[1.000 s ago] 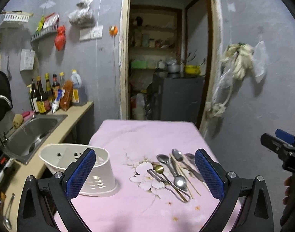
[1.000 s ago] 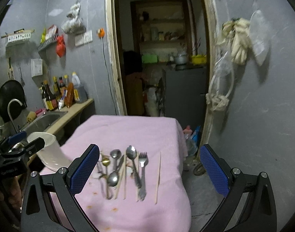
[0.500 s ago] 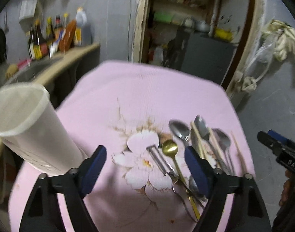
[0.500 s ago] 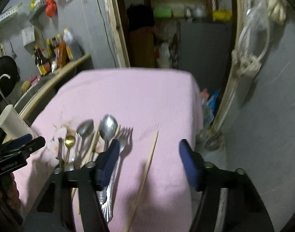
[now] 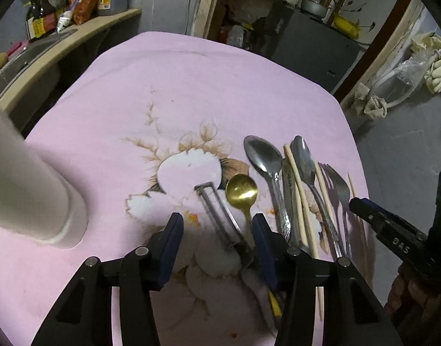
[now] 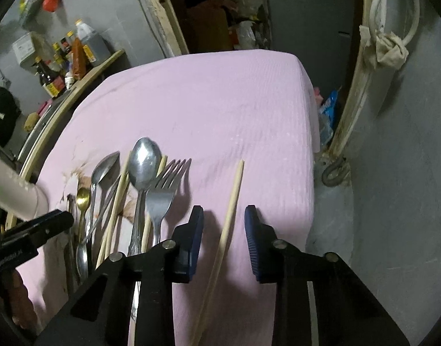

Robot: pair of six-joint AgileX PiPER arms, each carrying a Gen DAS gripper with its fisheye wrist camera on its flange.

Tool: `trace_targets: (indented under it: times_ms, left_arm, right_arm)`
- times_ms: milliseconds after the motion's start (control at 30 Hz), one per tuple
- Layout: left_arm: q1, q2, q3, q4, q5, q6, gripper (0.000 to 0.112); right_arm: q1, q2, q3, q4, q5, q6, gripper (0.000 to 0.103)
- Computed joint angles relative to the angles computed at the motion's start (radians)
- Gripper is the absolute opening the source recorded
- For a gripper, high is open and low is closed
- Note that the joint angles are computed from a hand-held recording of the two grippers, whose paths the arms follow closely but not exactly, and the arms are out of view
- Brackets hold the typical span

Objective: Organize utensils
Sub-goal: 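Grasp the wire tool with the left gripper while the right gripper grasps a chopstick, then carry the wire tool and chopstick over the white caddy with both grippers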

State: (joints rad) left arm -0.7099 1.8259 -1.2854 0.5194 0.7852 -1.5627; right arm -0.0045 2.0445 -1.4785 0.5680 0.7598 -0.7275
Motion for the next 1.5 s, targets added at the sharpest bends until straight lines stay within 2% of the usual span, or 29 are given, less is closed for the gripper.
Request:
trace_targets:
  times_ms: [67,300,400,467,500,533,633,700,867,967,1133,1200,1300,1367,1500]
  left_arm:
    - [0.022,0.014,-0.027,-0.049,0.001,0.052,0.04]
    - [0.065,0.074,-0.135,-0.174,0.07,0.185,0.038]
    - [0.074,0.1,-0.188,-0.204,0.139,0.217,0.023]
    - [0.091,0.077,-0.156,-0.231,0.109,0.23,0.021]
    - [0.099,0.063,-0.135,-0.245,0.087,0.23,0.02]
    - [0.108,0.043,-0.104,-0.259,0.056,0.228,0.019]
    - [0.117,-0.007,-0.036,-0.287,-0.013,0.218,0.015]
    - [0.108,-0.036,-0.009,-0.28,-0.032,0.202,0.015]
    - [0.038,-0.168,0.082,-0.156,-0.049,0.114,0.013]
    - [-0.015,-0.23,0.099,-0.068,-0.012,0.064,0.012]
    - [-0.076,-0.379,0.169,0.094,0.034,-0.001,0.012]
    - [-0.067,-0.457,0.203,0.112,0.035,0.035,0.012]
    - [-0.043,-0.562,0.225,0.127,0.044,0.109,0.012]
    - [0.003,-0.636,0.224,0.089,0.044,0.207,0.012]
    - [0.153,-0.782,0.216,-0.024,0.056,0.456,0.012]
  right_arm:
    - [0.014,0.009,-0.022,-0.042,0.01,0.04,0.025]
    - [0.077,0.035,-0.127,-0.249,0.094,0.232,0.025]
    - [0.08,0.044,-0.161,-0.267,0.131,0.284,0.025]
    - [0.08,0.046,-0.176,-0.273,0.148,0.317,0.021]
    - [0.073,0.047,-0.175,-0.259,0.152,0.315,0.01]
    - [0.059,0.053,-0.188,-0.23,0.18,0.32,0.005]
    - [0.004,0.045,-0.178,-0.113,0.238,0.317,0.004]
    - [-0.029,-0.002,-0.117,-0.032,0.233,0.288,0.004]
    - [-0.089,-0.206,0.123,0.153,0.156,0.154,0.004]
    - [-0.092,-0.384,0.288,0.241,0.085,0.083,0.004]
    - [-0.02,-0.642,0.469,0.329,-0.061,0.083,0.004]
    - [-0.01,-0.677,0.462,0.392,-0.079,0.071,0.004]
    - [0.132,-0.744,0.456,0.437,-0.194,0.114,0.004]
    - [0.249,-0.751,0.436,0.474,-0.296,0.123,0.004]
    - [0.465,-0.705,0.378,0.66,-0.485,0.006,0.004]
